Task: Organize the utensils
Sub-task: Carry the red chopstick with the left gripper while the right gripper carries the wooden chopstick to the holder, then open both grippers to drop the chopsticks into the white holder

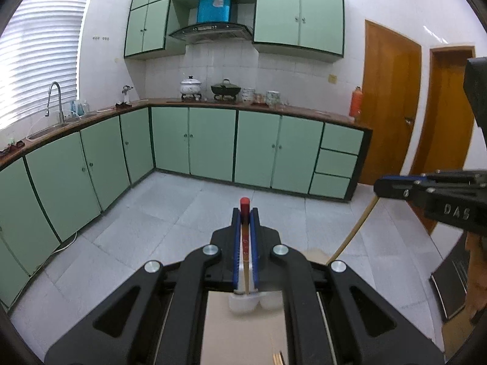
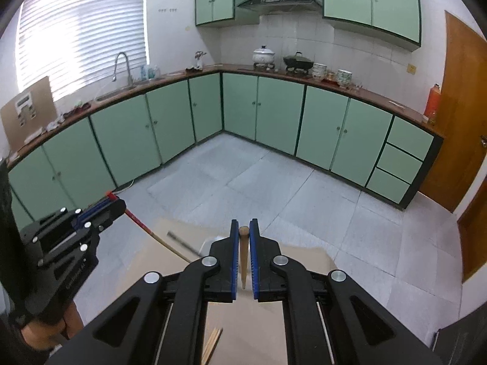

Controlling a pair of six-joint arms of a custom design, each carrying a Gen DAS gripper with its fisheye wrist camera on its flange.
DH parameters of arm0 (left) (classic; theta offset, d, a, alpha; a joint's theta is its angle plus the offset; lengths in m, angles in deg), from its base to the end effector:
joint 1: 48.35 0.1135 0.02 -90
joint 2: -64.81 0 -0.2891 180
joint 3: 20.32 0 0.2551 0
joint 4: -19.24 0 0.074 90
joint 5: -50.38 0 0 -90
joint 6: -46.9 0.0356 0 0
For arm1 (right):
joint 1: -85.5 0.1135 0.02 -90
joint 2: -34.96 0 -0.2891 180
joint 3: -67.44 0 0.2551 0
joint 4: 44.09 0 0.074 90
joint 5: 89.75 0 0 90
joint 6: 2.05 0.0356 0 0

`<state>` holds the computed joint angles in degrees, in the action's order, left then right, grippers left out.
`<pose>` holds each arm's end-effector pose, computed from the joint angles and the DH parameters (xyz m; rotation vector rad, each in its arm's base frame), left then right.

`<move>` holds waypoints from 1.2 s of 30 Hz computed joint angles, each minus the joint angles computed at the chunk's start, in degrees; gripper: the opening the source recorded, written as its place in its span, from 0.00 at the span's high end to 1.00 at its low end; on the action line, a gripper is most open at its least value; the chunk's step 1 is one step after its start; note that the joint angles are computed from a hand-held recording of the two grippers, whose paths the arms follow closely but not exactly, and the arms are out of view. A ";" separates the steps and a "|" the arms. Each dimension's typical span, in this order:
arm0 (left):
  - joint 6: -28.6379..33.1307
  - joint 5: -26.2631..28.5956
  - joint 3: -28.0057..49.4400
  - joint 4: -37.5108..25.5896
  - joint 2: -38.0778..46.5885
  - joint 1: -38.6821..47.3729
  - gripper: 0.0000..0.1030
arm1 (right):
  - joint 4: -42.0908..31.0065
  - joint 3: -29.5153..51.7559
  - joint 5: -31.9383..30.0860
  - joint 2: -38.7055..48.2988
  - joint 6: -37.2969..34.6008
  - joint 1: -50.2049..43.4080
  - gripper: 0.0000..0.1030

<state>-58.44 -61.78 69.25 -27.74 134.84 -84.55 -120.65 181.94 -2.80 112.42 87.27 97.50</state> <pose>0.2150 -0.1407 0.4212 0.1282 2.0120 -0.1757 0.2396 0.0529 0.4797 -0.2783 2.2475 0.1653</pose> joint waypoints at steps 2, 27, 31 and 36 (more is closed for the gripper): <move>0.48 0.99 -0.32 3.81 2.98 1.54 0.95 | 3.59 -2.16 0.86 1.40 -0.14 -0.18 0.94; 2.19 6.08 -14.48 16.18 7.68 7.99 0.67 | 20.81 -25.88 -8.52 -0.37 -1.83 -9.28 0.87; 2.21 2.93 -20.98 13.15 -4.89 5.09 0.45 | 20.88 -35.58 -13.15 -14.70 -3.62 -12.61 0.85; -2.41 -4.86 -34.30 8.70 -22.09 -3.80 0.42 | 18.00 -57.36 -16.56 -41.64 -6.78 -16.62 0.83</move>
